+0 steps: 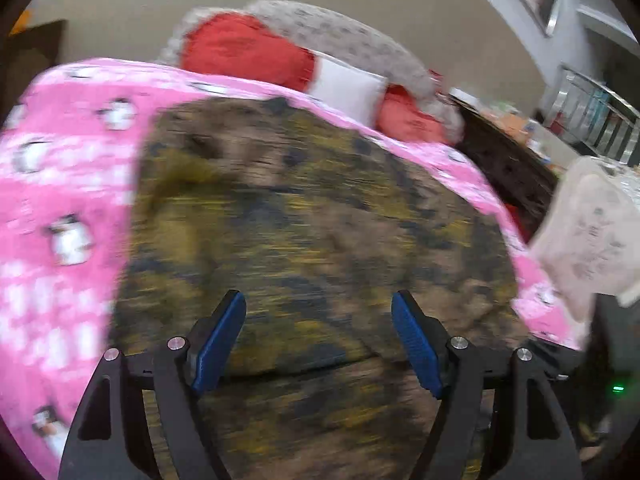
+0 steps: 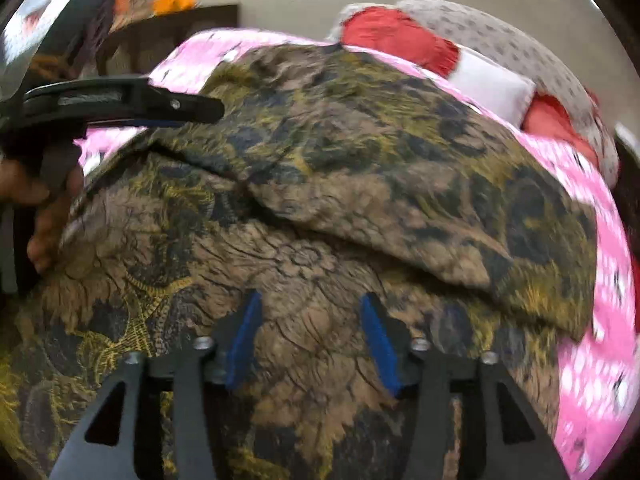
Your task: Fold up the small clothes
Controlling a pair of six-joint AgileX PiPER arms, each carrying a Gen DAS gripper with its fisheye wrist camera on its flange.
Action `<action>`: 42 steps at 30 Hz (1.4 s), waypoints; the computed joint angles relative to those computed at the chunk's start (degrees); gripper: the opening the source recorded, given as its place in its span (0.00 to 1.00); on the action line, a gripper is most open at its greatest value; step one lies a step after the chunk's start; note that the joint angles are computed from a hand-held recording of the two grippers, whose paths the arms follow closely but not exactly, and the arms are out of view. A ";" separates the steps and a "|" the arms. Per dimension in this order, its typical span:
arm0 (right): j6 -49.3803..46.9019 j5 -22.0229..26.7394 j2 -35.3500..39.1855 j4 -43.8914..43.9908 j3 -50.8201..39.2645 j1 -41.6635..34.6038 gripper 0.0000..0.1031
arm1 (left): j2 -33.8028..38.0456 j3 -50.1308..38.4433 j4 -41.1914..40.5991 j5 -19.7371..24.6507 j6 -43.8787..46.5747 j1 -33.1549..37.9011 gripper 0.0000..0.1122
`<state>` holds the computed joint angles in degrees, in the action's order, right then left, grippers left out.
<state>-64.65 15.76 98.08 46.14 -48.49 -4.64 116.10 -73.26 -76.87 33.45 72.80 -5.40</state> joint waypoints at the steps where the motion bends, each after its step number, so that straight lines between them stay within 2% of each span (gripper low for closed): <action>1: 3.22 -0.76 0.96 -1.89 -0.68 0.10 0.73 | 2.37 -3.60 3.80 3.67 -4.36 -0.44 0.50; 2: 5.81 -0.49 2.04 -3.32 -1.62 -0.30 0.77 | 4.46 -6.50 6.08 6.78 -7.53 -0.59 0.50; 4: 5.44 1.56 4.12 -0.76 -3.67 -1.68 0.80 | 9.35 -12.62 8.81 13.47 -12.62 -0.88 0.50; 5: 5.15 2.62 4.89 0.05 -4.52 -2.42 0.81 | 11.21 -14.58 8.66 15.32 -13.29 -1.11 0.50; 7: 3.80 3.06 5.29 1.57 -4.74 -2.89 0.81 | 12.51 -15.49 6.16 16.35 -11.82 -1.02 0.50; 11: 1.63 1.34 5.66 3.87 -4.08 -2.20 0.81 | 16.59 -20.20 2.45 19.21 -15.40 0.89 0.49; 14: 1.15 0.46 6.25 4.93 -4.24 -1.65 0.81 | 15.92 -19.83 3.41 20.14 -16.39 0.34 0.45; 16: 1.16 0.37 6.17 5.07 -4.16 -1.52 0.81 | 15.27 -19.03 2.91 21.80 -15.77 0.53 0.25; 17: 0.98 0.49 6.09 5.27 -4.11 -1.59 0.81 | 15.29 -18.63 2.09 22.42 -16.34 0.95 0.10; 19: 1.42 0.39 6.73 5.19 -4.75 -1.29 0.81 | 14.47 -17.22 1.57 18.28 -17.17 0.62 0.07; 20: 1.38 0.43 6.69 5.33 -4.73 -1.32 0.81 | 14.19 -16.60 1.75 16.50 -17.39 0.52 0.00; 21: 1.16 0.43 6.62 5.58 -4.63 -1.36 0.81 | 13.89 -16.27 3.13 14.24 -18.88 0.20 0.00; 24: 1.26 0.41 6.50 5.45 -4.50 -1.36 0.81 | 11.31 -13.95 2.92 11.22 -17.68 -0.19 0.00; 29: 1.57 0.49 6.46 5.15 -4.51 -1.39 0.82 | 4.31 -11.85 0.54 12.26 -11.89 2.33 0.00; 32: 1.56 0.55 6.53 5.16 -4.60 -1.41 0.82 | 2.42 -14.28 4.70 12.78 -12.29 4.50 0.00; 37: 1.54 0.96 6.73 5.21 -4.93 -1.66 0.82 | 4.49 -18.92 11.77 10.92 -16.68 7.51 0.00; 42: 1.54 1.27 6.71 5.32 -4.96 -1.74 0.82 | 4.98 -14.64 13.86 6.46 -16.79 9.86 0.00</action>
<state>-63.10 17.03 104.79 51.46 -53.45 -6.38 121.08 -87.90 -63.01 39.91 56.01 4.45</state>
